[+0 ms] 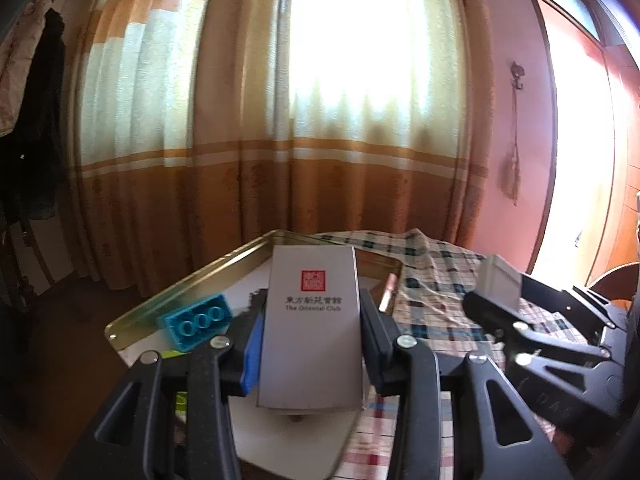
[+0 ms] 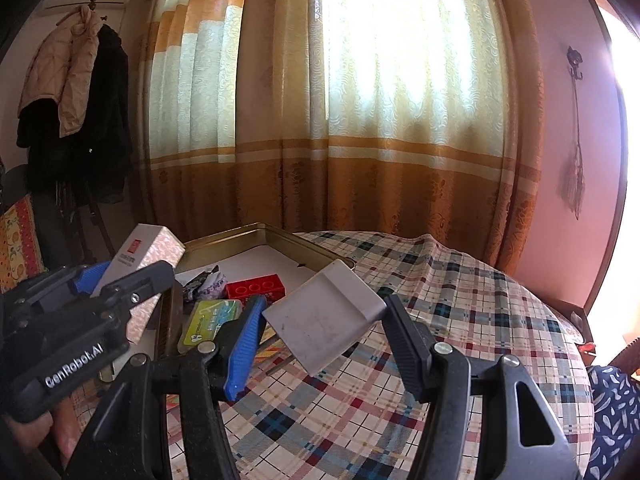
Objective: Organize rigid objects
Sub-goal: 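Carry the white box and charger plug over the gold tin with both grippers, then open the left gripper to drop the white box into the tin while the right gripper releases the plug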
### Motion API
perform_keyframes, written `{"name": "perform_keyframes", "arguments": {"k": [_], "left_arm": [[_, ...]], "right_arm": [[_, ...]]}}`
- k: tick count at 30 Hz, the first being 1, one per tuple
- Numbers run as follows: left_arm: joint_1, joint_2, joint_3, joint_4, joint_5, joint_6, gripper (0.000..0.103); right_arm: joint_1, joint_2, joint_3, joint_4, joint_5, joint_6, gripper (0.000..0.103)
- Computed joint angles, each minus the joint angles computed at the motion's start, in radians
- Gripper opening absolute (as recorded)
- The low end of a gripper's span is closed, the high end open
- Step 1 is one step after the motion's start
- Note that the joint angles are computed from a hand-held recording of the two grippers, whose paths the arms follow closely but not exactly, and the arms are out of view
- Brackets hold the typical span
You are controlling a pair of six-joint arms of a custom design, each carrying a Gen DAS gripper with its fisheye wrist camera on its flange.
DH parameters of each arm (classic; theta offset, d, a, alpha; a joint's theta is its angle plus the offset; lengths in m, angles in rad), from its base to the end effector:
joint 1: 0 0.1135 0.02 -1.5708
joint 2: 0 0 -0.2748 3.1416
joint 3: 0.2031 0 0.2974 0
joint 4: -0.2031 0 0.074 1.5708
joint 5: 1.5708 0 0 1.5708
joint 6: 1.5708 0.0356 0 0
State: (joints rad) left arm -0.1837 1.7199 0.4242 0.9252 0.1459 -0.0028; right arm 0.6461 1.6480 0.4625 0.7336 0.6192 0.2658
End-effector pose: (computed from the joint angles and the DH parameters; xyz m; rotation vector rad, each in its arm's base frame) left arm 0.2935 -0.0598 0.0817 0.2724 1.9272 -0.2653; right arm 0.2511 0.1635 0.0951 0.0146 1.9344 -0.0218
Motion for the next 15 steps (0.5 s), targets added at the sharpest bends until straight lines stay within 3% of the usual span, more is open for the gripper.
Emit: {"name": "perform_keyframes", "arguments": {"k": [15], "left_arm": [[0.157,-0.007,0.075,-0.128,0.060,-0.014,0.041]], "right_arm": [[0.014,0.018,0.059,-0.014,-0.060,-0.005,0.062]]}}
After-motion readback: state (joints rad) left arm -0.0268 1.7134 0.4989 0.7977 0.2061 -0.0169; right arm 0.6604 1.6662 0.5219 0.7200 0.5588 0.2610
